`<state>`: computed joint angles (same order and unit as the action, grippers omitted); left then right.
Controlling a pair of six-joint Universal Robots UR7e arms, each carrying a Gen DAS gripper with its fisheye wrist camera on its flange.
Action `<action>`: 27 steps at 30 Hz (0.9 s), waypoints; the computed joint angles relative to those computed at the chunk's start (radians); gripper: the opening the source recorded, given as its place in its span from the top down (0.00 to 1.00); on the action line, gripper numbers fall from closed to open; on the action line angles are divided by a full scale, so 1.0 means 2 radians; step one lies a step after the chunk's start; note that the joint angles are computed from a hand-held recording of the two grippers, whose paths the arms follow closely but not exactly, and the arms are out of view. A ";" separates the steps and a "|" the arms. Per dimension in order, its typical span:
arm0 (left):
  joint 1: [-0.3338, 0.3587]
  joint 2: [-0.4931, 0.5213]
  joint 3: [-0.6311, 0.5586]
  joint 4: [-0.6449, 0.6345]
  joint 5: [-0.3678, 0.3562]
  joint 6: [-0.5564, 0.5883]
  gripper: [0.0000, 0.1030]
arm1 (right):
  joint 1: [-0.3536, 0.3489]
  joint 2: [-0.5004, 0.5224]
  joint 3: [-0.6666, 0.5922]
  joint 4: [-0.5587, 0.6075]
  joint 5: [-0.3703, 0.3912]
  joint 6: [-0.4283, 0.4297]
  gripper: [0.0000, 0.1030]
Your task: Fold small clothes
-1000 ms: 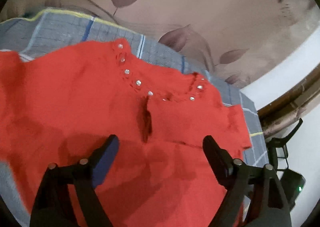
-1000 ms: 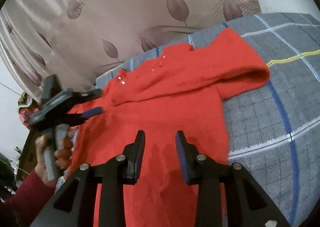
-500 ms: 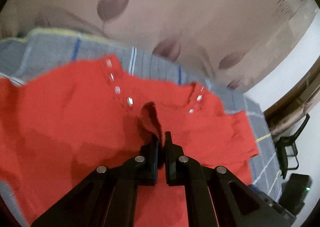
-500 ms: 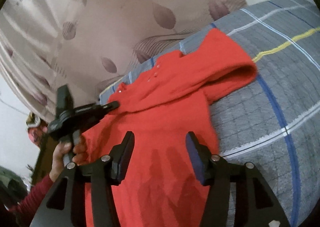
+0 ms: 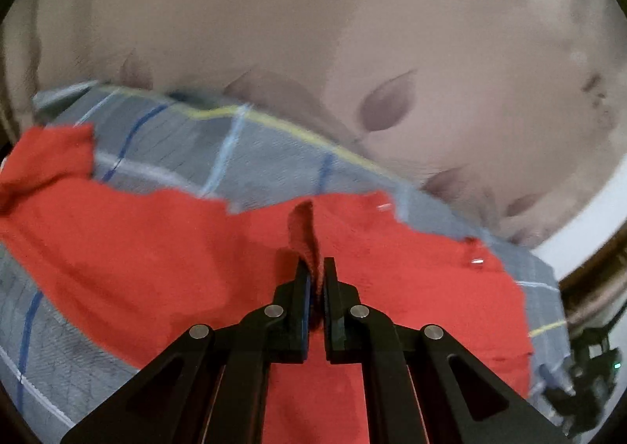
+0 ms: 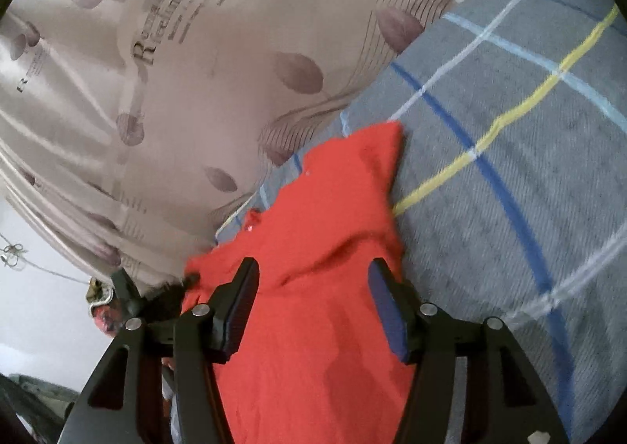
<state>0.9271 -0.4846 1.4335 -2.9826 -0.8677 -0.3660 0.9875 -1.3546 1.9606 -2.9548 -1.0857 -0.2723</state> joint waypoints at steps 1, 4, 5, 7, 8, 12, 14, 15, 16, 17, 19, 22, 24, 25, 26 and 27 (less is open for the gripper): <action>0.003 0.002 0.001 -0.001 0.002 0.003 0.95 | 0.000 0.004 -0.009 0.000 -0.002 0.006 0.45; 0.003 0.006 0.006 -0.003 0.036 0.013 0.95 | 0.002 0.014 -0.028 -0.010 -0.012 0.022 0.45; 0.005 0.005 0.008 -0.006 0.037 0.009 0.95 | 0.003 0.016 -0.033 -0.013 -0.013 0.024 0.45; 0.008 0.004 0.013 -0.011 0.027 -0.004 0.95 | 0.009 0.023 -0.043 -0.021 -0.023 0.022 0.45; 0.009 0.005 0.012 -0.007 0.026 -0.008 0.95 | 0.013 0.026 -0.047 -0.025 -0.030 0.020 0.45; 0.011 0.009 0.008 -0.017 0.025 0.010 0.94 | 0.040 0.048 -0.072 -0.029 -0.093 -0.004 0.46; 0.016 0.010 0.009 -0.029 0.012 0.009 0.94 | 0.057 0.065 -0.102 -0.004 -0.146 -0.016 0.46; 0.019 0.011 0.009 -0.035 0.004 0.007 0.94 | 0.060 0.074 -0.121 0.017 -0.153 -0.014 0.46; 0.022 0.010 0.012 -0.041 -0.003 0.004 0.94 | 0.061 0.079 -0.131 0.028 -0.156 -0.013 0.46; 0.025 0.011 0.014 -0.050 -0.010 0.002 0.94 | 0.063 0.089 -0.150 0.045 -0.165 -0.010 0.46; 0.029 0.011 0.021 -0.072 -0.023 0.003 0.93 | 0.063 0.105 -0.183 0.084 -0.168 0.000 0.46; 0.034 0.009 0.029 -0.092 -0.042 -0.001 0.93 | 0.057 0.128 -0.231 0.146 -0.153 0.025 0.66; 0.035 0.009 0.029 -0.097 -0.044 -0.001 0.92 | 0.052 0.141 -0.256 0.182 -0.135 0.034 0.91; 0.034 0.010 0.029 -0.099 -0.043 0.001 0.92 | 0.053 0.144 -0.262 0.192 -0.141 0.031 0.92; 0.033 0.011 0.029 -0.100 -0.040 0.004 0.92 | 0.056 0.145 -0.265 0.195 -0.148 0.022 0.93; 0.032 0.011 0.029 -0.101 -0.039 0.006 0.92 | 0.061 0.145 -0.265 0.194 -0.162 0.009 0.94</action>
